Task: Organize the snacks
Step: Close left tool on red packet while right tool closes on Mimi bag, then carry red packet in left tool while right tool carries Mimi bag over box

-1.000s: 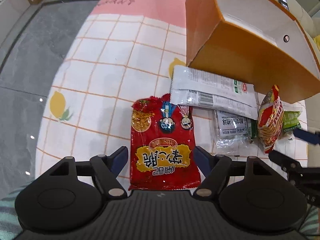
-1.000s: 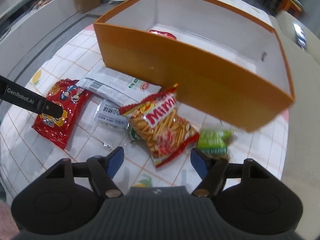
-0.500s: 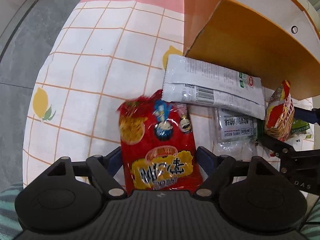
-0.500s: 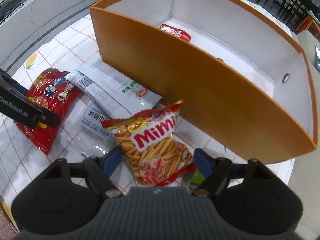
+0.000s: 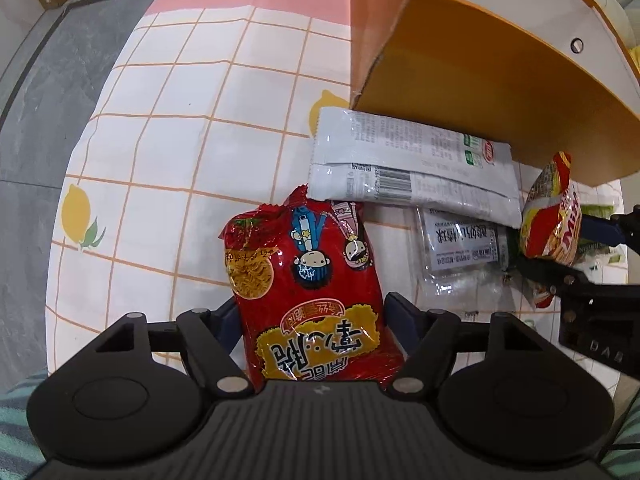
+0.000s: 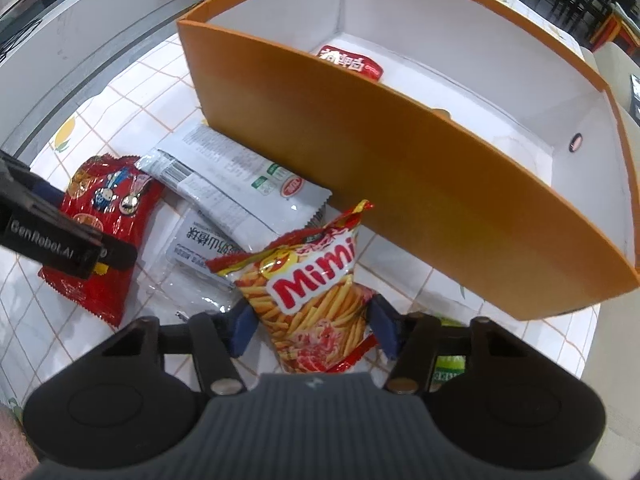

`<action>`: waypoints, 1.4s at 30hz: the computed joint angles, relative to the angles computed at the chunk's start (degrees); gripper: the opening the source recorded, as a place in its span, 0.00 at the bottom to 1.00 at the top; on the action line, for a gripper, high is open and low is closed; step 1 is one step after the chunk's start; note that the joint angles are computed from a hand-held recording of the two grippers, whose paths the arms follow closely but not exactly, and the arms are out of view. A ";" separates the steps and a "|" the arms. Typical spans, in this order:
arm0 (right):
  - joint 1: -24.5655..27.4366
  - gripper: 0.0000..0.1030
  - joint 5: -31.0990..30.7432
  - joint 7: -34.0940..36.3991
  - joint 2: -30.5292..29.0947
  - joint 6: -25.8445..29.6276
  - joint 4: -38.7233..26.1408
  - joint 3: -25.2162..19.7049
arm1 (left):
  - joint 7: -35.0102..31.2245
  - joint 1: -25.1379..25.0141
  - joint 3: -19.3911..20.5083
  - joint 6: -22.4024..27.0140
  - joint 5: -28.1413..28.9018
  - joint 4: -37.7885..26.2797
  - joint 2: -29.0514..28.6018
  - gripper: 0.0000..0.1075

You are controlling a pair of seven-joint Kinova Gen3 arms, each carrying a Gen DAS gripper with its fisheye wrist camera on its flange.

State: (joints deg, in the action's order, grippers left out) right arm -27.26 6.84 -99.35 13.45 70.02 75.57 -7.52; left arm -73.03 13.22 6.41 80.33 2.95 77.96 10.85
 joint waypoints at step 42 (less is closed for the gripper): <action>5.13 0.43 -6.49 -8.09 -11.71 13.51 -7.57 -0.85 | -8.03 7.12 4.79 5.44 -0.43 -18.51 -4.35 0.71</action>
State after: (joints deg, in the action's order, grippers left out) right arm -22.14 0.35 -107.44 1.74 83.53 68.00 -8.37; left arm -81.06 20.34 11.20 85.77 2.52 59.45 6.50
